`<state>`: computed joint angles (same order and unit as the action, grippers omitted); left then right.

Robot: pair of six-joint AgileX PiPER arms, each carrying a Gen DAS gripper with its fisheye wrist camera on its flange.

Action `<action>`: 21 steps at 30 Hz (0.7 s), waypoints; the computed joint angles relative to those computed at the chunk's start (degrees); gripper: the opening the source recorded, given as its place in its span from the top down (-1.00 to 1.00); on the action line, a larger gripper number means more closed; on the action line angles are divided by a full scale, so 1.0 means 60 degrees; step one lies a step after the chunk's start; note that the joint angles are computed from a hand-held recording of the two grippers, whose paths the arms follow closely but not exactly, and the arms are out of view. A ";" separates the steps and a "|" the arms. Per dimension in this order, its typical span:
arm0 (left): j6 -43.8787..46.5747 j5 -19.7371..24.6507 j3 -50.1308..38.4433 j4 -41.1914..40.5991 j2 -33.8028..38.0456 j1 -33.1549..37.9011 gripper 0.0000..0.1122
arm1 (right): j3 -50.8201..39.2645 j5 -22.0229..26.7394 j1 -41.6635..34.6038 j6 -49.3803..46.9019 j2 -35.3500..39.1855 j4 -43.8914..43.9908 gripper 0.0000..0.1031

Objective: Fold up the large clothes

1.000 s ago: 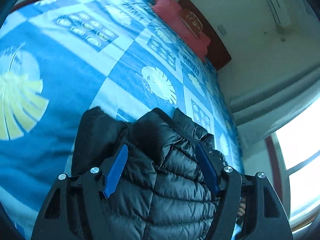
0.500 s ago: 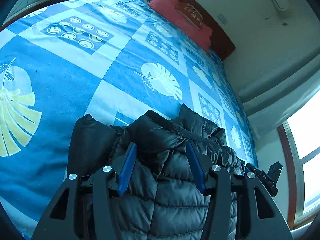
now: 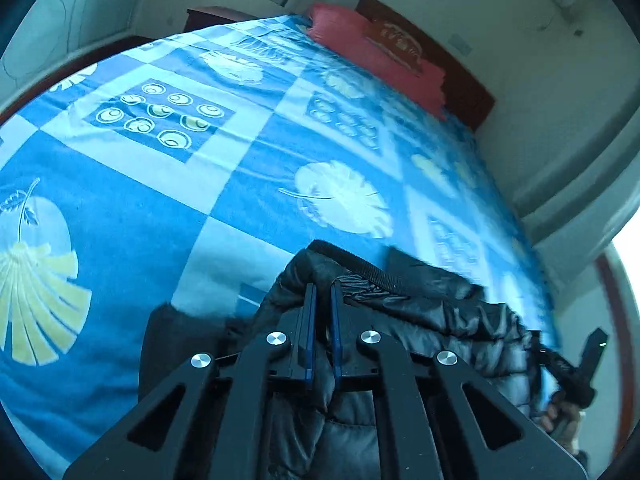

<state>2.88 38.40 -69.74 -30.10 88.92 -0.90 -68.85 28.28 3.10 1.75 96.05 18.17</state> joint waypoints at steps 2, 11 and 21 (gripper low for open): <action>-0.0298 -0.0221 0.0060 0.0388 0.0346 -0.0181 0.89 | -0.0002 -0.0010 -0.0119 -0.0096 0.0426 0.0189 0.75; 0.0753 -0.0402 0.0687 -0.0880 0.0133 0.0244 0.80 | 0.0386 -0.0249 -0.0478 -0.1098 0.0400 0.1699 0.48; -0.1693 -0.0808 0.1182 -0.1005 -0.1916 -0.0361 0.42 | 0.1102 -0.0669 0.0590 -0.2031 -0.1189 0.4353 0.25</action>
<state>-7.27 33.55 -62.65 -36.12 77.43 -3.06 -62.24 24.26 6.64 -10.44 88.91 44.29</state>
